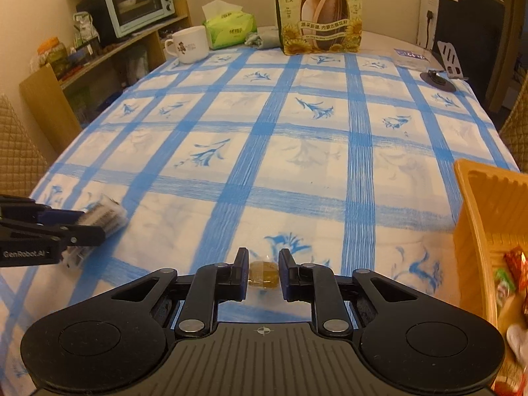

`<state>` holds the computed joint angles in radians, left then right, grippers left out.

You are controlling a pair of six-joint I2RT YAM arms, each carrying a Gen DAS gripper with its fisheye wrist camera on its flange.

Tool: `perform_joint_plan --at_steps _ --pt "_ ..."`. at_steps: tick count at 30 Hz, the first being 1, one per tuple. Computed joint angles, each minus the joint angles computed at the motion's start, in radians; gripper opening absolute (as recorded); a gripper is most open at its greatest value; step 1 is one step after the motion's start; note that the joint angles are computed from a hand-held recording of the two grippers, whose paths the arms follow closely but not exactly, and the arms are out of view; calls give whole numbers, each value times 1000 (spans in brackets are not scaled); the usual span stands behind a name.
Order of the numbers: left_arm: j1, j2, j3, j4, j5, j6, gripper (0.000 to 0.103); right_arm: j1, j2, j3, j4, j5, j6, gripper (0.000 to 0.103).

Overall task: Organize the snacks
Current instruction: 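Close the right tool on the clear-wrapped brown cube candy and lift it, then carry the seaweed packet with the left tool while the right tool carries the cube to the basket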

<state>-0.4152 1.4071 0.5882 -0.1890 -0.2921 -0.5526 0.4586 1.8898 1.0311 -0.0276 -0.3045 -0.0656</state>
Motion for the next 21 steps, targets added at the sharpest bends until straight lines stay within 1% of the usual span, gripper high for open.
perform_joint_plan --at_steps 7,13,17,21 --pt "-92 -104 -48 -60 -4 -37 34 -5 -178 -180 20 -18 65 19" --pt "-215 -176 -73 -111 -10 -94 34 -19 -340 -337 21 -18 108 19" --pt "-288 -190 -73 -130 -18 -125 33 -36 -426 -418 8 -17 120 19" --pt "-339 -160 -62 -125 -18 -145 34 -45 -477 -475 -4 -11 112 19"
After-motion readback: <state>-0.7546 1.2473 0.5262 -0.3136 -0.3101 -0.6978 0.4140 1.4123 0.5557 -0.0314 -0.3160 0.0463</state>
